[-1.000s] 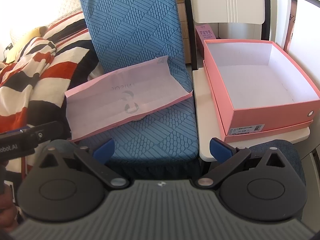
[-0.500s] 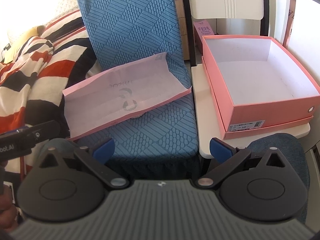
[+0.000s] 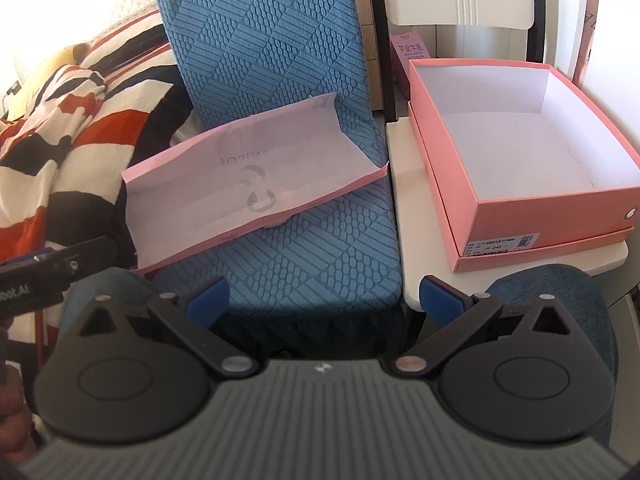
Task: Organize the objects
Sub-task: 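Move both tools toward the pink paper bag on the cushion, then close both grippers on the edge of the pink paper bag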
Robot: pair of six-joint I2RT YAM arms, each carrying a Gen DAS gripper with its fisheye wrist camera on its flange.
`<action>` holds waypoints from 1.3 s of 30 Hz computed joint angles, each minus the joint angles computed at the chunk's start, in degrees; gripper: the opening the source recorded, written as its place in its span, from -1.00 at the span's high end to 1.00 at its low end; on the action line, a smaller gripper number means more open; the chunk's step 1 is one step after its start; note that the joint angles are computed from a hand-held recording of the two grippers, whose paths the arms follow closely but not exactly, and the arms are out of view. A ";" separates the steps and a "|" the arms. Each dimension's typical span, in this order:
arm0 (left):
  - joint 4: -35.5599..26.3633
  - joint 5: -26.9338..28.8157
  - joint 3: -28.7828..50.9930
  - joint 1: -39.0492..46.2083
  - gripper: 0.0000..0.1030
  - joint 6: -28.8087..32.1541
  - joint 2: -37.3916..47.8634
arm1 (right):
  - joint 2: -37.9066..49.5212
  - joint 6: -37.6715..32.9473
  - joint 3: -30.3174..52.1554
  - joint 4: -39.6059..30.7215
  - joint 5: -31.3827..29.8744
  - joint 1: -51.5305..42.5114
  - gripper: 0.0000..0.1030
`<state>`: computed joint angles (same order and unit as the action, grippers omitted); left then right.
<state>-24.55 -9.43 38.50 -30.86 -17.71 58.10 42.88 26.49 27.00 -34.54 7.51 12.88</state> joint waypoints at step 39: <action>27.07 0.51 12.70 11.51 -1.00 19.67 39.45 | 44.04 2.46 0.43 49.40 -20.93 -12.21 -0.94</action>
<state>2.51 -8.92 51.20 -19.35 1.97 97.55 86.91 28.95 27.43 14.86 -13.42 0.67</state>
